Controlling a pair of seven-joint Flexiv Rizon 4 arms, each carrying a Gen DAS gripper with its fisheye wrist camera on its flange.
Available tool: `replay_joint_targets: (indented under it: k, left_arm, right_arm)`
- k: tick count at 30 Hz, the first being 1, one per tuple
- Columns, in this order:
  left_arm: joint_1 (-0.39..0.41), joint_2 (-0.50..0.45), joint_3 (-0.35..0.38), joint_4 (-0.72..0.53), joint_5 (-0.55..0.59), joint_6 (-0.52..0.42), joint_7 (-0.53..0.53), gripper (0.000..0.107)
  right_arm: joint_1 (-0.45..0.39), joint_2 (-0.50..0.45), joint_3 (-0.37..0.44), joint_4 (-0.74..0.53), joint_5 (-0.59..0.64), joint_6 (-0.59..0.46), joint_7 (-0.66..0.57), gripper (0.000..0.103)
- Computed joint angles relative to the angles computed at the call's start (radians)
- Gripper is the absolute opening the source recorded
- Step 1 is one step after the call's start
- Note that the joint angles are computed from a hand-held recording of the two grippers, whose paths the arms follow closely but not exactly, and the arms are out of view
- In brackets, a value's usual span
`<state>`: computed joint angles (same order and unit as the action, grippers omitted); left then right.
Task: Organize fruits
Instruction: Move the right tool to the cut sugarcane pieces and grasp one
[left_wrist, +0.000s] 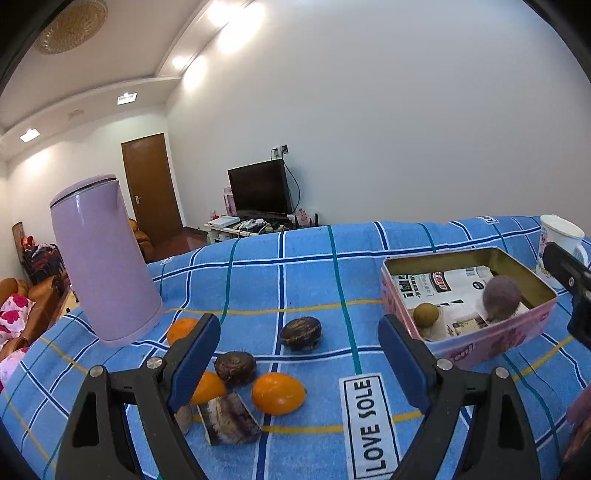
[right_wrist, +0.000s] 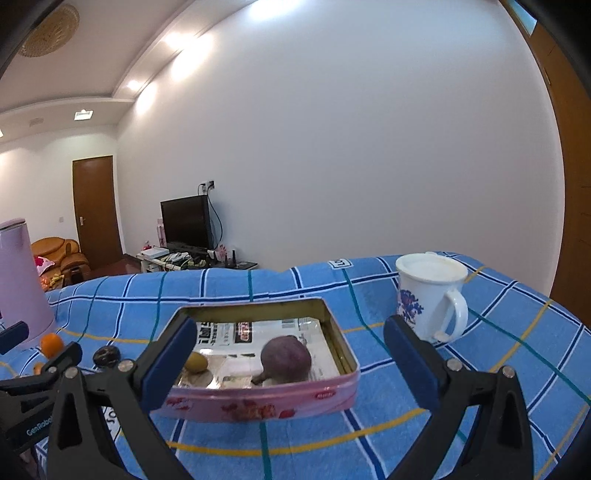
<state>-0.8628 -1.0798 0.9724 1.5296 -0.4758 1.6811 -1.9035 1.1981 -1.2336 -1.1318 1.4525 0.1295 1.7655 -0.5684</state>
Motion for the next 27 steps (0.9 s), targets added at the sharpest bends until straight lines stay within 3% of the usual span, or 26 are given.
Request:
replay_joint_targets:
  k: [15,27]
  left_arm:
    - [-0.014,0.077,-0.08,0.138,-0.082,0.123,0.147,0.088]
    - [0.058,0.177,-0.218,0.252,-0.171,0.215,0.288,0.088]
  right_arm:
    - [0.08,0.034,0.024,0.071,0.019,0.023,-0.071,0.103]
    - [0.085,0.057,0.08,0.024,-0.026,-0.001,-0.089,0.103]
